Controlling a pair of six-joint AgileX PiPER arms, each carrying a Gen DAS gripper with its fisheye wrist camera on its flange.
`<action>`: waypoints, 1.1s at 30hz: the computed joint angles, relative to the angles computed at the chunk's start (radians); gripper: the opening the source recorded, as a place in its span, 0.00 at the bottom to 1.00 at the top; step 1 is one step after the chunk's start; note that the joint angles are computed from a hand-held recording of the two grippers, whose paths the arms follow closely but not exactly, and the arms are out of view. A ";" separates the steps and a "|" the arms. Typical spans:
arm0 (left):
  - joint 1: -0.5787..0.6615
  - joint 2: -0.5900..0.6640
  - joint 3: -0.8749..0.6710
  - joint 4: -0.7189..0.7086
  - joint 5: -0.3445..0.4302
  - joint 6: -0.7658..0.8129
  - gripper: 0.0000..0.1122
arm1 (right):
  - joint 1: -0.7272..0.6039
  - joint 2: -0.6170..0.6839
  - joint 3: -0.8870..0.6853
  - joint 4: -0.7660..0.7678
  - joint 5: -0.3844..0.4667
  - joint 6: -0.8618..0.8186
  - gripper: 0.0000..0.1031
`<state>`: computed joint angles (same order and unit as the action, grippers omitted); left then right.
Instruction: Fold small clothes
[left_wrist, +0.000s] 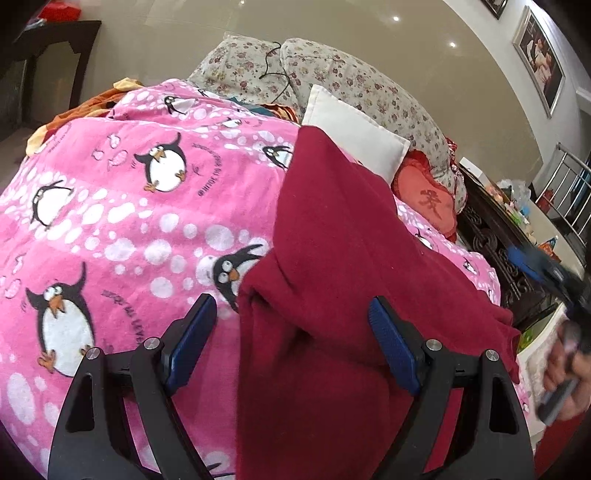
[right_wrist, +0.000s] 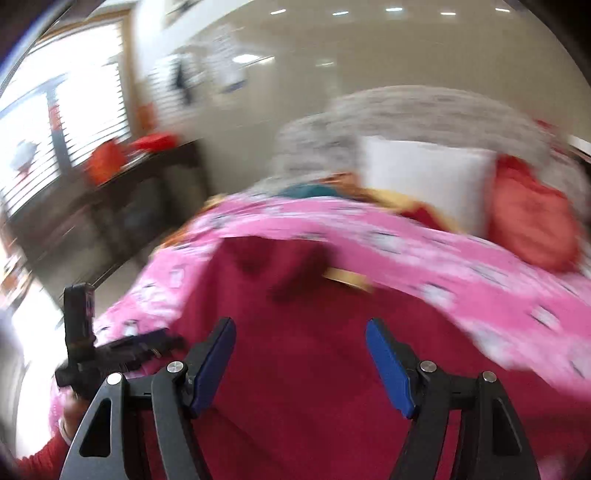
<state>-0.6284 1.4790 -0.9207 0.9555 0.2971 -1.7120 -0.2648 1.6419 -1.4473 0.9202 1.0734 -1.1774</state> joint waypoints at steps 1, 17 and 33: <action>0.004 -0.009 0.007 0.003 0.003 -0.006 0.75 | 0.072 0.029 -0.025 -0.022 -0.032 0.019 0.68; 0.081 -0.172 0.133 0.138 0.020 -0.232 0.75 | 0.481 0.297 -0.372 -0.267 -0.251 0.165 0.03; 0.014 -0.149 0.108 0.290 0.038 -0.304 0.75 | 0.011 0.118 -0.210 -0.215 -0.139 0.087 0.71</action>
